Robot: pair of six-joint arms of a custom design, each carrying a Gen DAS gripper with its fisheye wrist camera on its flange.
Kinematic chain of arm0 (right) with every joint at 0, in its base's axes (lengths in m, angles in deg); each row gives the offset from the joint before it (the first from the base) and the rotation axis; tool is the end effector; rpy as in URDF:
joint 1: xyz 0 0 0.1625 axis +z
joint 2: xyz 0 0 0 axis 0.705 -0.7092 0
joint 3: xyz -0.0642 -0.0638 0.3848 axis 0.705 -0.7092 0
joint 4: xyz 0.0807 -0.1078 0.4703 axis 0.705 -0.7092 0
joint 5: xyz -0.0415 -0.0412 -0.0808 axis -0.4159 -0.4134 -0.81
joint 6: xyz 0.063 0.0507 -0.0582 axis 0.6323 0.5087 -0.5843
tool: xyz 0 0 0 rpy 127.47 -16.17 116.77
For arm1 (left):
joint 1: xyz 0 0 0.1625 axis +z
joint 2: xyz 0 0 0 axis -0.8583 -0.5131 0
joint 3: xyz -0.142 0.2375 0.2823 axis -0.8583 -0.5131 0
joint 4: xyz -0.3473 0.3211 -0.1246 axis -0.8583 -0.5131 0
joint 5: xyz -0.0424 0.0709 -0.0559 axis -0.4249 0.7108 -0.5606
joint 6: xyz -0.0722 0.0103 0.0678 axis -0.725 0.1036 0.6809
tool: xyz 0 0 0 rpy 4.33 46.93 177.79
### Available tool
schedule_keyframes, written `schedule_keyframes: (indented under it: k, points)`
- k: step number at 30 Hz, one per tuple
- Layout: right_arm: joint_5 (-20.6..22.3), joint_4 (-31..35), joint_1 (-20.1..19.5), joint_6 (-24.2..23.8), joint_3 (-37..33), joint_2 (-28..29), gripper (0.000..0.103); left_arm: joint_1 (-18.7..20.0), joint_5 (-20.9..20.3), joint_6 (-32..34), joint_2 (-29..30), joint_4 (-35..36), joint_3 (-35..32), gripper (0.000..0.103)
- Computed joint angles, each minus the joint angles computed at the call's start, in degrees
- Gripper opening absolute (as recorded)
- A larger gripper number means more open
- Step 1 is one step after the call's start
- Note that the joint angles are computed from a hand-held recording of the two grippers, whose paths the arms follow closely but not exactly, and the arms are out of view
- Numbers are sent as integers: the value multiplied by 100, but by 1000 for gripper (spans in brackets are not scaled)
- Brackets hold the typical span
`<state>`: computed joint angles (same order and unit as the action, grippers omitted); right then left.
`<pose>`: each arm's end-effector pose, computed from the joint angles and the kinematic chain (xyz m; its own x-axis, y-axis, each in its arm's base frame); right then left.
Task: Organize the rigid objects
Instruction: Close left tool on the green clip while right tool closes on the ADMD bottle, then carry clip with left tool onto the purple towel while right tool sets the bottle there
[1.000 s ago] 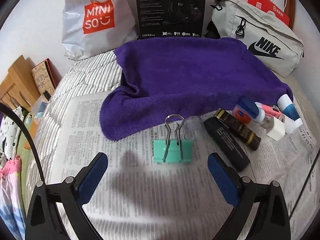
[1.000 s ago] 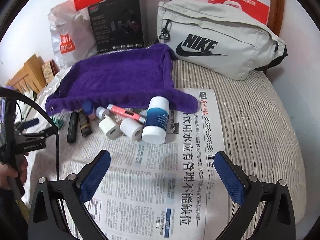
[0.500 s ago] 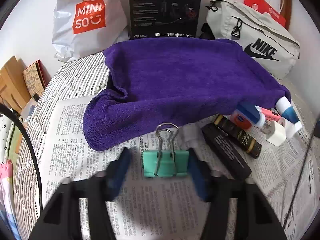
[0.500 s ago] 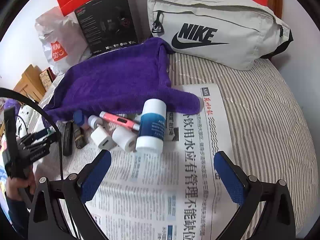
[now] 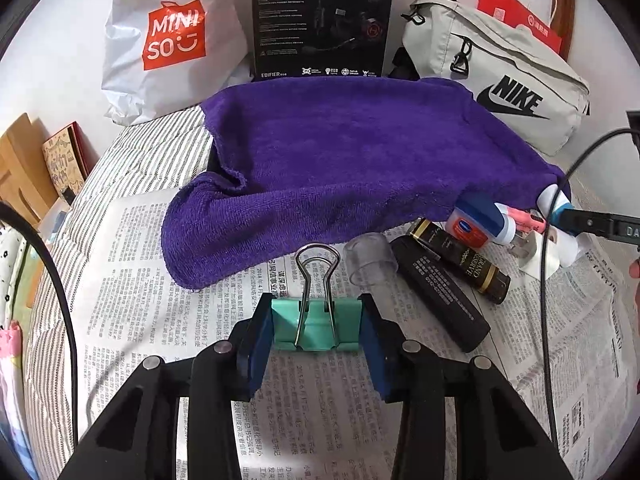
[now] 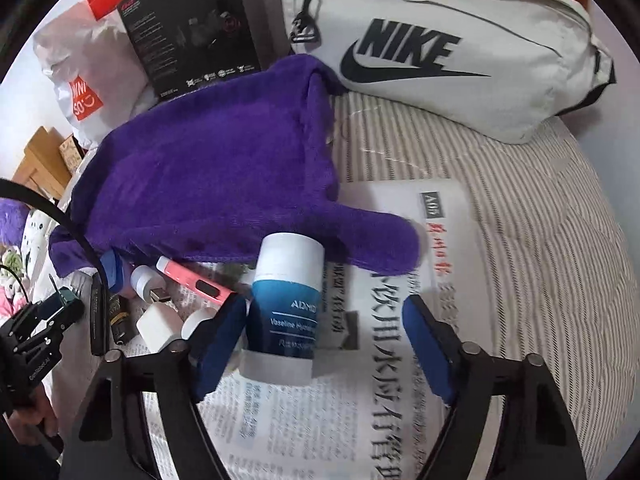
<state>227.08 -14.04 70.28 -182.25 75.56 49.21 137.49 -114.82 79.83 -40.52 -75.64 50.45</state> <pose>0.3237 -0.5616 -0.0236 -0.7502 0.2483 0.6128 -0.1466 0.8413 -0.5203 0.0626 -0.6075 0.3351 -0.6489 0.3936 -0.6511 0.6435 0.7405 -0.1937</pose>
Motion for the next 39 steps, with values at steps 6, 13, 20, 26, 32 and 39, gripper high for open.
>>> schedule_keyframes:
  k: [6,13,20,26,32,39]
  points:
    - [200,386,-4,-121,-329,299,69,12,-43,-49,-13,123,-41,39]
    - [85,246,-85,-609,-469,368,52,-2,-16,-52,-10,97,-28,40]
    - [95,224,-24,-689,-430,383,36,-8,-16,-30,-33,125,-18,40]
    - [-114,46,-75,-881,-262,220,36,4,-65,-88,-46,299,-75,39]
    - [-133,-39,4,-739,113,-84,36,80,-289,-439,-189,811,-194,39]
    - [-154,18,97,-694,228,-226,36,6,-272,-446,-419,900,-185,39]
